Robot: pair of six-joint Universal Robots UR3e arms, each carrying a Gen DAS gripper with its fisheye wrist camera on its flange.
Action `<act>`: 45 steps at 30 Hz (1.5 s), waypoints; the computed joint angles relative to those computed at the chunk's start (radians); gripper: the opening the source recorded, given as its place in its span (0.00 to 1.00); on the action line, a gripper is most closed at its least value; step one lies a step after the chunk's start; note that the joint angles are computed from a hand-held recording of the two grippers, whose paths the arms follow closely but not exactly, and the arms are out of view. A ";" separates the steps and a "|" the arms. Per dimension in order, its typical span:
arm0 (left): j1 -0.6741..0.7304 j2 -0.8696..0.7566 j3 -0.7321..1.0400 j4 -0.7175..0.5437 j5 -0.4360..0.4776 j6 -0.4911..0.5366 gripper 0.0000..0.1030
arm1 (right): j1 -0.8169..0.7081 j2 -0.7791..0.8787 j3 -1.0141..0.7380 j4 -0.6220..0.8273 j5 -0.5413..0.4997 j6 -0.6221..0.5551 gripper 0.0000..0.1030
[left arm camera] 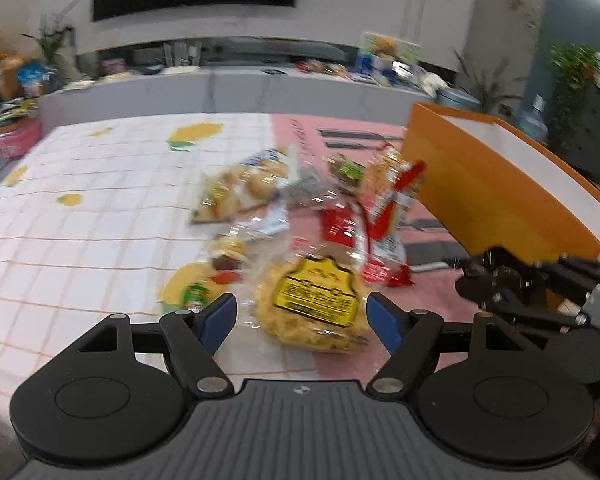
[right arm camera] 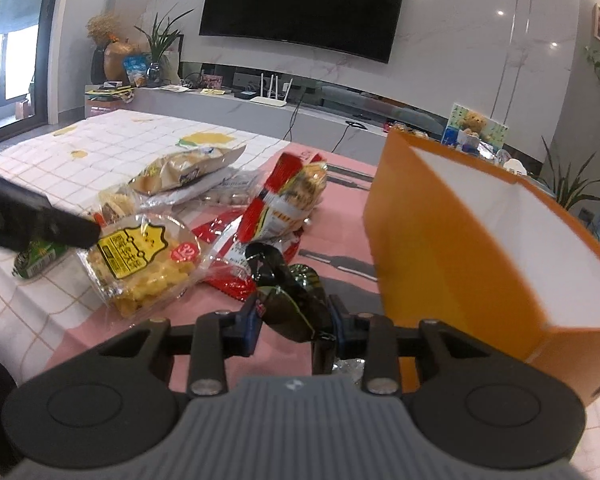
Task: Organize snacks
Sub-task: 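Grasp the dark green seaweed pack with the right gripper, then carry the seaweed pack into the box with right gripper while left grasps yellow bread bag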
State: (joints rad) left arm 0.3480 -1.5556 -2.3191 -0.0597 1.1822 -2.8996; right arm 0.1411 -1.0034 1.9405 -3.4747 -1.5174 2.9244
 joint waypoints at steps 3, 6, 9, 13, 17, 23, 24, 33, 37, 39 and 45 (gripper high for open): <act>-0.046 -0.059 0.046 0.025 0.031 0.012 0.85 | -0.015 -0.055 0.042 0.009 0.015 0.009 0.32; -0.084 -0.131 0.103 0.035 0.055 0.008 0.86 | -0.032 -0.088 0.060 0.017 0.033 0.025 0.32; -0.117 -0.207 0.180 -0.007 0.074 0.020 0.86 | -0.045 -0.093 0.051 0.027 0.047 0.037 0.32; -0.164 -0.280 0.224 0.033 0.124 0.044 0.89 | -0.051 -0.093 0.036 0.053 0.059 0.064 0.32; -0.207 -0.339 0.298 0.024 0.177 0.019 0.92 | -0.053 -0.089 0.028 0.060 0.059 0.065 0.32; -0.248 -0.387 0.333 -0.011 0.292 0.036 1.00 | -0.057 -0.088 0.011 0.083 0.062 0.070 0.32; -0.254 -0.403 0.330 0.008 0.311 0.036 1.00 | -0.057 -0.087 0.009 0.084 0.064 0.073 0.32; -0.219 -0.389 0.273 0.087 0.261 0.037 0.91 | -0.061 -0.089 0.026 0.060 0.085 0.058 0.32; -0.245 -0.386 0.242 0.152 0.295 0.048 0.83 | -0.066 -0.102 0.040 0.049 0.101 0.063 0.32; -0.245 -0.369 0.241 0.136 0.294 0.033 0.81 | -0.071 -0.112 0.049 0.039 0.116 0.065 0.32; -0.172 -0.258 0.167 0.107 0.195 -0.059 0.78 | -0.090 -0.161 0.093 0.004 0.167 0.075 0.32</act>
